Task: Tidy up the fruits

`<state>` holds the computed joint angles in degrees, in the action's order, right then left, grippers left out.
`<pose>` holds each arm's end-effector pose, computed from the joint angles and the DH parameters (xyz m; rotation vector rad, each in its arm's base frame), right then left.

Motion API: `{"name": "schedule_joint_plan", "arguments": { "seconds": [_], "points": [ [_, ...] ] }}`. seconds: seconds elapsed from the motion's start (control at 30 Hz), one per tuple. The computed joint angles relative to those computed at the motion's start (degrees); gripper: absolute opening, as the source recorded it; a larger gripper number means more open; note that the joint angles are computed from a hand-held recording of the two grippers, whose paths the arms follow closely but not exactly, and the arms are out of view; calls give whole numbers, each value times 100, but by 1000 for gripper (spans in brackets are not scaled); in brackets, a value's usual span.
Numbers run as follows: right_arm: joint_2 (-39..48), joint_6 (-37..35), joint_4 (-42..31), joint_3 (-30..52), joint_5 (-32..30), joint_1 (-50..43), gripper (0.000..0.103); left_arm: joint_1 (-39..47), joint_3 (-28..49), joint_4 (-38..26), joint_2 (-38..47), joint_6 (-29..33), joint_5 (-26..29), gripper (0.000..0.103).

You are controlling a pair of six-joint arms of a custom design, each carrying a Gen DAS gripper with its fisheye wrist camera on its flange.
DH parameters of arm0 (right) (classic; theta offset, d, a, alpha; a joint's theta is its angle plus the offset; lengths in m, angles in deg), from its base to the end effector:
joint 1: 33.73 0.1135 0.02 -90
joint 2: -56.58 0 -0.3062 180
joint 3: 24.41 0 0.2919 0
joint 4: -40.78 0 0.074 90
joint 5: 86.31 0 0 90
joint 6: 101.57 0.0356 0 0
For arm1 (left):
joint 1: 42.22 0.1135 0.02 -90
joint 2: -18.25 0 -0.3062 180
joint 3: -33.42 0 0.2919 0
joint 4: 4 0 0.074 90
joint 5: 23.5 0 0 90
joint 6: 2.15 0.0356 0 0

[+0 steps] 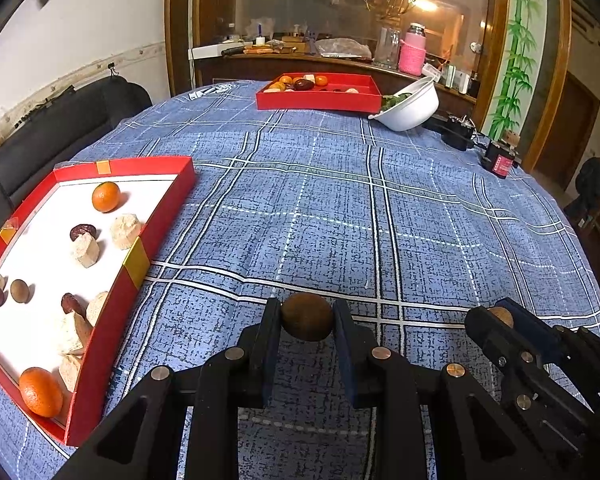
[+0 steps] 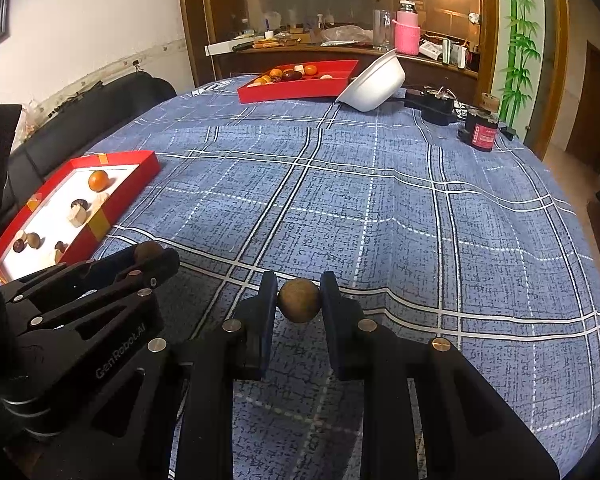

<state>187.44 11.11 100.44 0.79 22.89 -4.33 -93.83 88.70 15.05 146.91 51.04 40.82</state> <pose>0.1942 0.0960 -0.0134 0.0222 2.3183 0.0587 0.2336 -0.2699 -0.0133 0.1341 2.3935 -0.1458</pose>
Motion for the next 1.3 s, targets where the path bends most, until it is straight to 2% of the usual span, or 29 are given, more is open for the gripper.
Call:
{"name": "schedule_joint_plan", "arguments": {
  "seconds": [0.8,1.07,1.3],
  "points": [
    [29,-32,52,7,55,46,20,-43,-99,78,-70,-15,-155,25],
    [51,-67,158,-28,109,88,20,-139,-141,93,-124,-21,-398,25],
    [69,-70,193,-29,198,152,20,-219,-512,67,-487,-27,-528,25]
  ]
}}
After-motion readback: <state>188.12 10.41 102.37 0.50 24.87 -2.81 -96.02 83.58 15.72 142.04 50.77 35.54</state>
